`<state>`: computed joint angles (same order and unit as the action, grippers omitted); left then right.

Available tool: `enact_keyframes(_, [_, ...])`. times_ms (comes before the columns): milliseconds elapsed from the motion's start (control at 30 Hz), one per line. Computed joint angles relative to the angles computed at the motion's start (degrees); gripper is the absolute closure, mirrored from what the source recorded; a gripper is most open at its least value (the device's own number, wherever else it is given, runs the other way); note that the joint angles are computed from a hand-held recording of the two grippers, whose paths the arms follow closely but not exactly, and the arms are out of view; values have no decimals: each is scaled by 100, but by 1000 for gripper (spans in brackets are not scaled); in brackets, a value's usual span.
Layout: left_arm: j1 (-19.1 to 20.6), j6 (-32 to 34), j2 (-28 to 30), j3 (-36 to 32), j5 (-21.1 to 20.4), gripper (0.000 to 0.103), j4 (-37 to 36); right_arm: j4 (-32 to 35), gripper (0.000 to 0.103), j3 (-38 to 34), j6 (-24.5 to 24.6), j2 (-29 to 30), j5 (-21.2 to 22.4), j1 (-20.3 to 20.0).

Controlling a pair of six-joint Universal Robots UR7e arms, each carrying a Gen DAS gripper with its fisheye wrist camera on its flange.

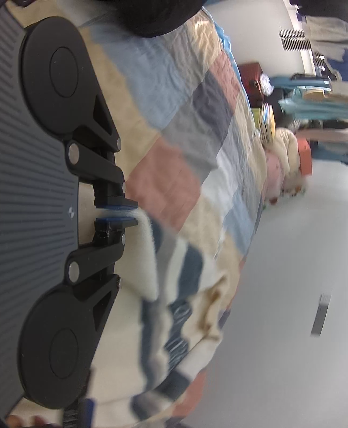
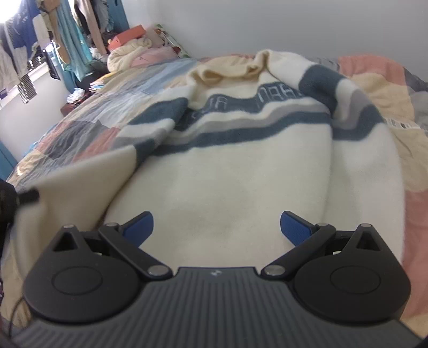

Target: Fold large clothes

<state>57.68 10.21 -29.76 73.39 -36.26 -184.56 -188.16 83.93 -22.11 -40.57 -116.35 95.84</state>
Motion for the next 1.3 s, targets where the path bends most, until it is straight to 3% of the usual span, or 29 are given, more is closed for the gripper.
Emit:
enact_keyframes(200, [454, -75, 645, -1577, 166, 96, 1176, 169, 0, -327, -526, 253, 63, -18])
enact_keyframes(367, [758, -831, 722, -1721, -82, 96, 2130, 329, 0, -578, -515, 426, 358, -96])
enact_keyframes(567, [851, -736, 950, -2007, -74, 95, 2169, 190, 0, -789, -967, 711, 151, -103])
enact_keyframes(800, [867, -497, 1042, -2104, -79, 95, 1993, 242, 0, -907, -963, 793, 174, -151])
enact_keyframes(900, [838, -480, 992, -2037, -17, 78, 2031, 185, 0, -879, -1001, 799, 174, -150])
enact_keyframes(967, [770, -258, 1001, -2002, 220, 54, 1952, 158, 0, -865, -1043, 799, 168, -150])
enact_keyframes(1300, [504, -326, 142, -348, 63, 34, 1094, -34, 0, -639, -927, 720, -51, -85])
